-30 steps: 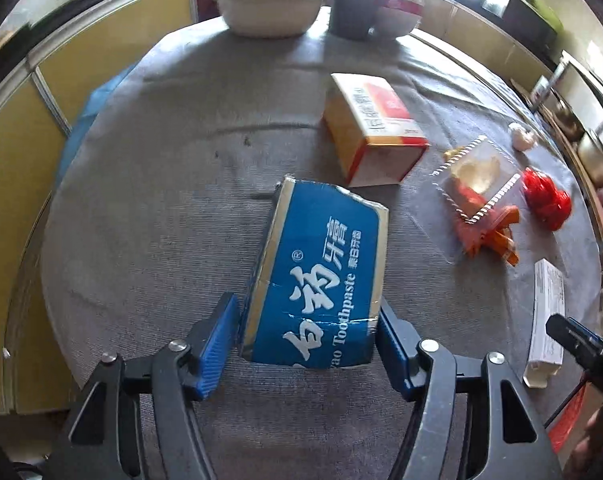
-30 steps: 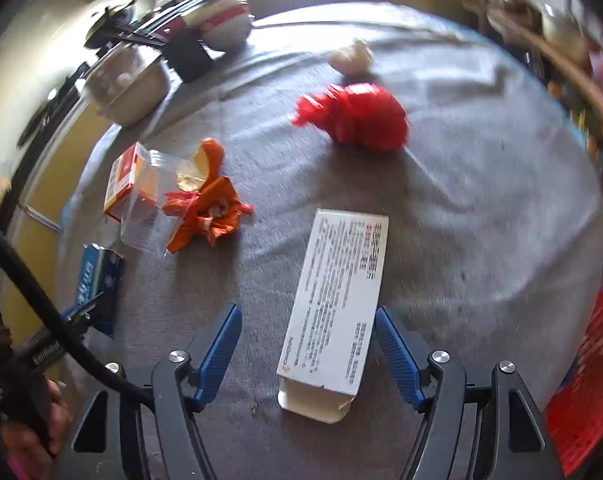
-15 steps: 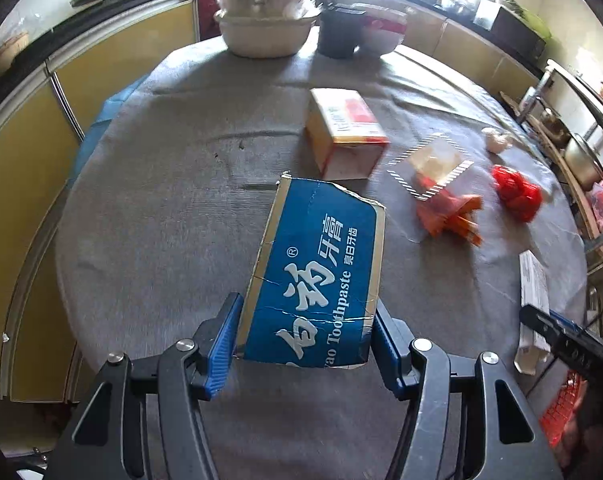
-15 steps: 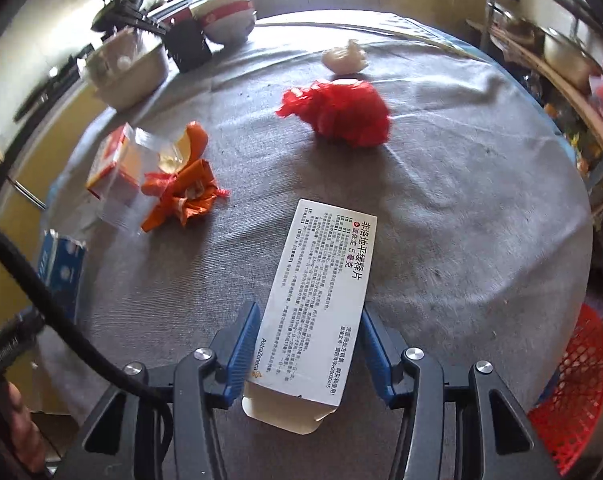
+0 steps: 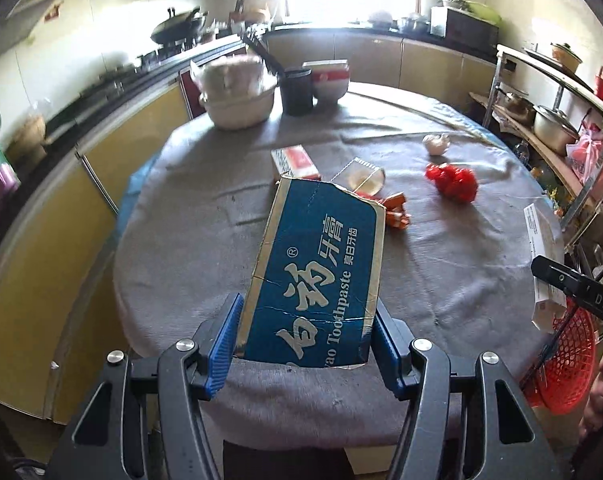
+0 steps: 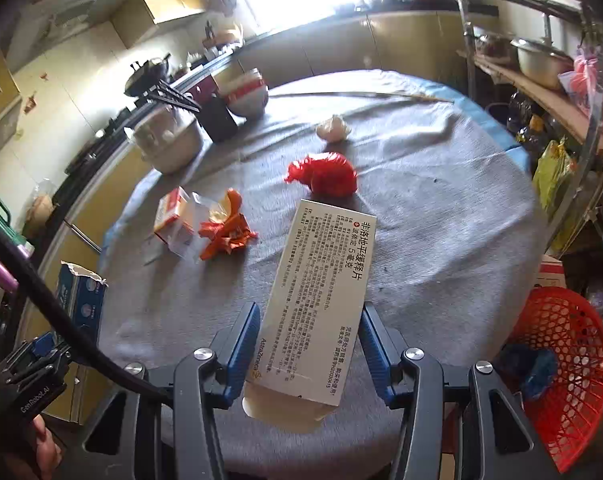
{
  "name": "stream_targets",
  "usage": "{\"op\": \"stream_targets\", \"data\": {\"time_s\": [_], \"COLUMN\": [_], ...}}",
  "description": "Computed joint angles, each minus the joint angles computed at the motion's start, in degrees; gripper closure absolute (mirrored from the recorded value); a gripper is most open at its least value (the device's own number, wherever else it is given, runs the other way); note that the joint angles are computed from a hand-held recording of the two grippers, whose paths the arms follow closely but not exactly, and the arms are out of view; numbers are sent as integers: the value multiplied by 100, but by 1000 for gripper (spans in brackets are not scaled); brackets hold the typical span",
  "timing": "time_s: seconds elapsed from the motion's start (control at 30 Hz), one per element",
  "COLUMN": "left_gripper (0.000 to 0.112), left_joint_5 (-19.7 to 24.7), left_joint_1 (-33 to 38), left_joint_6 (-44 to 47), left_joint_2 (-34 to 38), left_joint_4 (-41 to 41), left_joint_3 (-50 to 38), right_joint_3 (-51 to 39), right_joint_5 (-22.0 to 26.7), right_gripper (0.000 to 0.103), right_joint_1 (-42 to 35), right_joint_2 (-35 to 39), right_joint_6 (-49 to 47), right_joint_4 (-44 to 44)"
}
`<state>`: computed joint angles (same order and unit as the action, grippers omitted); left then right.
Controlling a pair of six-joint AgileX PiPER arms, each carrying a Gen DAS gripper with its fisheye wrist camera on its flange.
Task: Collect trash
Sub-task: 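Carry the white medicine box with the right tool toward the red basket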
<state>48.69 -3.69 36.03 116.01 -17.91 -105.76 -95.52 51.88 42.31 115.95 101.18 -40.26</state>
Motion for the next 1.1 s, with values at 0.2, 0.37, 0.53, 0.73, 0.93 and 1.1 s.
{"op": "stream_targets", "data": {"time_s": [0.2, 0.37, 0.53, 0.73, 0.93, 1.1], "left_gripper": [50, 50, 50, 50, 50, 50], "left_joint_5": [-582, -1041, -1250, -1443, -1584, -1608], "left_joint_1": [-3, 54, 134, 237, 298, 333], "left_joint_6": [342, 715, 930, 1210, 1445, 1571], "left_joint_2": [-780, -1406, -1809, -2258, -2667, -2859], "left_joint_4": [-193, -471, -653, -942, -1188, -1312], "left_joint_3": [858, 1525, 1885, 2288, 2608, 2755], "right_joint_3": [252, 324, 335, 262, 233, 190], "right_joint_5": [315, 528, 664, 836, 1010, 1121], "right_gripper": [50, 50, 50, 50, 50, 50], "right_joint_1": [433, 761, 995, 1231, 1468, 1609], "right_joint_2": [-300, -422, -476, -521, -582, -600], "right_joint_6": [526, 834, 1056, 1135, 1276, 1306], "right_joint_4": [-549, -918, -1126, -1378, -1615, -1737]}}
